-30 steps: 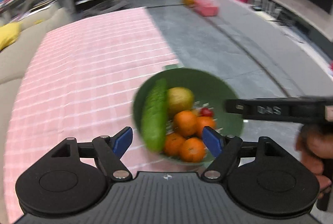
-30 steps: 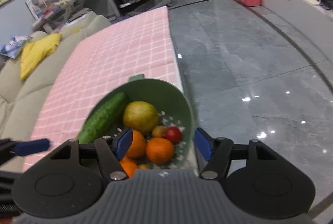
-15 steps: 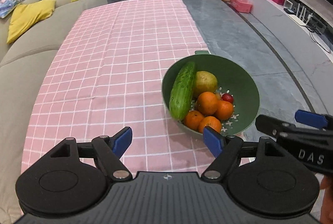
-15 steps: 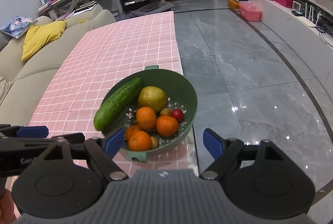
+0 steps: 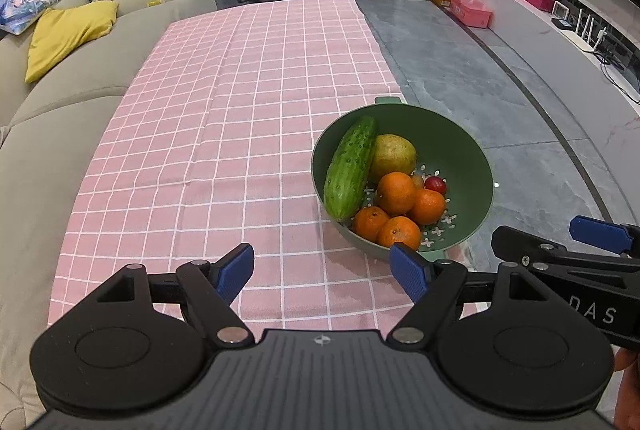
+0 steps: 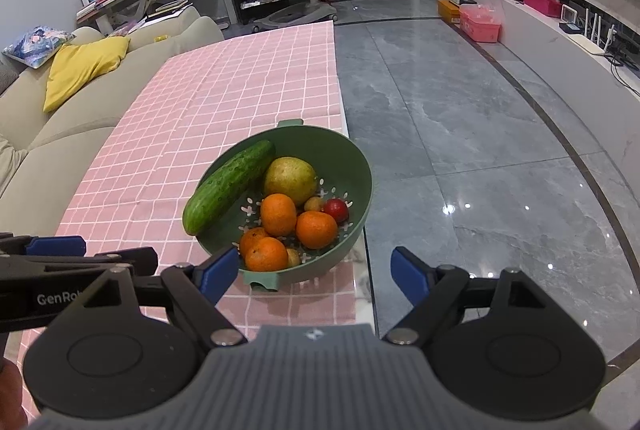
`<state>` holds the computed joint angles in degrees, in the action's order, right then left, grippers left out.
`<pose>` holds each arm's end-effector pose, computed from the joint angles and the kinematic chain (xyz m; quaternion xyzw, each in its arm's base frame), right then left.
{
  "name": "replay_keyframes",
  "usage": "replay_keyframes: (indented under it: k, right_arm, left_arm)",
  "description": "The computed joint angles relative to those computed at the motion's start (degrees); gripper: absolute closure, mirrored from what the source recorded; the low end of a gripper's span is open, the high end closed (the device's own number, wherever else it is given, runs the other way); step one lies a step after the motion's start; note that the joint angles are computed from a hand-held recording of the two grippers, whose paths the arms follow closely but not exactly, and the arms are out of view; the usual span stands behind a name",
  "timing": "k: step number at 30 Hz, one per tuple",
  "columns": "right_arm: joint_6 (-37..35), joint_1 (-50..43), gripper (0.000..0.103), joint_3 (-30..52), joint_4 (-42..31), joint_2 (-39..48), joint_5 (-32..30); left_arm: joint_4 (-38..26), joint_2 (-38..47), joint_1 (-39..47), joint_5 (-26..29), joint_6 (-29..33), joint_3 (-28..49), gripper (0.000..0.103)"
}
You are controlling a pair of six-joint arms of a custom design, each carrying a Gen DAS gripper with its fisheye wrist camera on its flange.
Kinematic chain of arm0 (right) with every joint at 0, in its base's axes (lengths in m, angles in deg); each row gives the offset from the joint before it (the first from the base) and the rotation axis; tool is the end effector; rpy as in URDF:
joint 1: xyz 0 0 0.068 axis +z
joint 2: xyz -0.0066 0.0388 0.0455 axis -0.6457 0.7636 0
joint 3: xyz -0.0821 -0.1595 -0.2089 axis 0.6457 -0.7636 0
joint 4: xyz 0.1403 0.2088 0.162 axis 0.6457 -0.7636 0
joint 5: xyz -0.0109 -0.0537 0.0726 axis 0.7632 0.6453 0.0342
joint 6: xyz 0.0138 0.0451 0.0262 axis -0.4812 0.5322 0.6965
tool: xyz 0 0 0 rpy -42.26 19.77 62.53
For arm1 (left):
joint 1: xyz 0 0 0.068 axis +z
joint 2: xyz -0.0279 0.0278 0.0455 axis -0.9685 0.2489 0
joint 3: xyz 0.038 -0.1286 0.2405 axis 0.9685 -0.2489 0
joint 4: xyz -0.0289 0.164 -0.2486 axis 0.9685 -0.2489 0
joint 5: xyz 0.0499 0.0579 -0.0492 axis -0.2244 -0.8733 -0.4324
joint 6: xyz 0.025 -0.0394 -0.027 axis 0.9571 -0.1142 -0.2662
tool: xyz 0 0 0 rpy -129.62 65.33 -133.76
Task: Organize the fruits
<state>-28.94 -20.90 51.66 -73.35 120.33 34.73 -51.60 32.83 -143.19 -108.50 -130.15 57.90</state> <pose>0.2169 0.0833 0.1120 -0.1742 0.9197 0.1519 0.3173 0.1315 -0.2646 0.1142 -0.1521 0.9397 0.0766 0.2967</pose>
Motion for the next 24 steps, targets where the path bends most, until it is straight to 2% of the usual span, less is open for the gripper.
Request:
replay_keyframes:
  k: [19, 24]
  right_arm:
    - [0.1, 0.0, 0.023, -0.2, -0.2, -0.4, 0.2]
    - [0.2, -0.2, 0.023, -0.2, 0.0, -0.4, 0.0]
  left_arm:
    - [0.0, 0.5, -0.3, -0.2, 0.1, 0.5, 0.012]
    - [2.1, -0.2, -1.0, -2.7, -0.2, -0.7, 0.017]
